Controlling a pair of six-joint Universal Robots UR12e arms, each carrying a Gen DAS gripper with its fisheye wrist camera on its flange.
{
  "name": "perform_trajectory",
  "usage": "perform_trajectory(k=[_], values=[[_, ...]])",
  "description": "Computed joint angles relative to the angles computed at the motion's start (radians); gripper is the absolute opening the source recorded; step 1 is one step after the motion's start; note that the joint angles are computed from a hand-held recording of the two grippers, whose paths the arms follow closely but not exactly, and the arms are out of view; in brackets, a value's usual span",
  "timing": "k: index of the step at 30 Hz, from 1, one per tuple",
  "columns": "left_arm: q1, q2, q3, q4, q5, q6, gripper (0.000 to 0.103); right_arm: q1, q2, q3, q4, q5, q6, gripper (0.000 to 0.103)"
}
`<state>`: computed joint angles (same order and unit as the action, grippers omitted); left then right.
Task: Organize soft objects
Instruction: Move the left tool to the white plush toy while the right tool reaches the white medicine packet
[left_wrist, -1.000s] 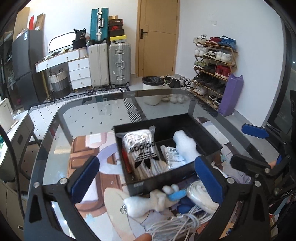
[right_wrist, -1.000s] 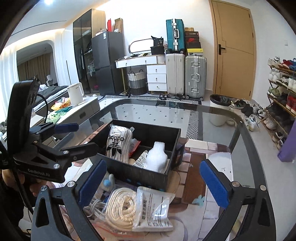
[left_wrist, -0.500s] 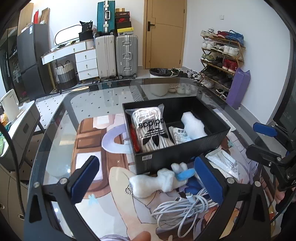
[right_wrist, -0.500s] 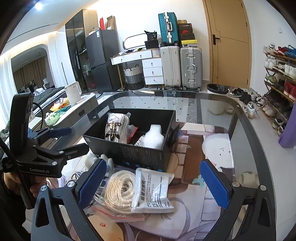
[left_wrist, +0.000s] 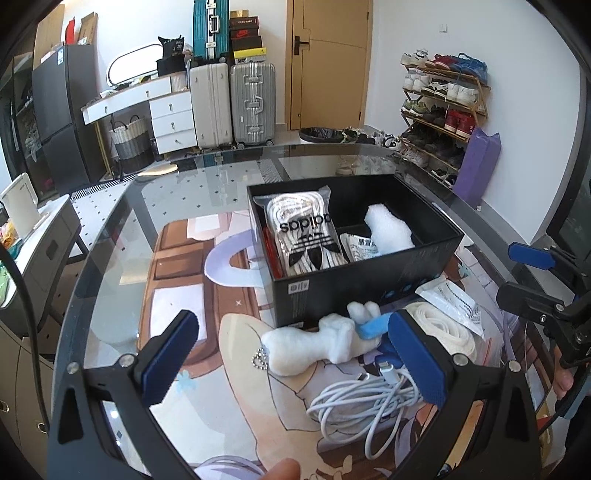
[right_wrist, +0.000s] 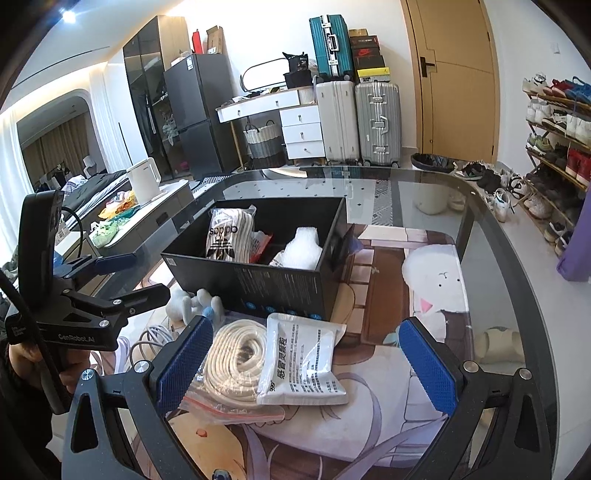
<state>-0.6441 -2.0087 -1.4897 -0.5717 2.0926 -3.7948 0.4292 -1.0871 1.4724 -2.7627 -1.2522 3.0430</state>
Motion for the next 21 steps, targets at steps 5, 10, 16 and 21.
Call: perform_trajectory(k=[5,10,16,21], values=[[0.001,-0.003,-0.001,-0.014,-0.021,0.005,0.103,-0.002,0.004,-0.004,0.036,-0.004,0.008,0.102],[0.004,-0.001,-0.004,-0.033,-0.036,-0.003,0.103,-0.002,0.013,-0.015,0.076,-0.018,0.013,0.102],[0.014,0.002,-0.009,-0.041,-0.067,-0.017,0.103,-0.004,0.032,-0.044,0.155,-0.019,0.018,0.102],[0.023,0.007,-0.016,-0.030,-0.101,-0.022,0.103,-0.004,0.041,-0.055,0.174,-0.005,0.010,0.102]])
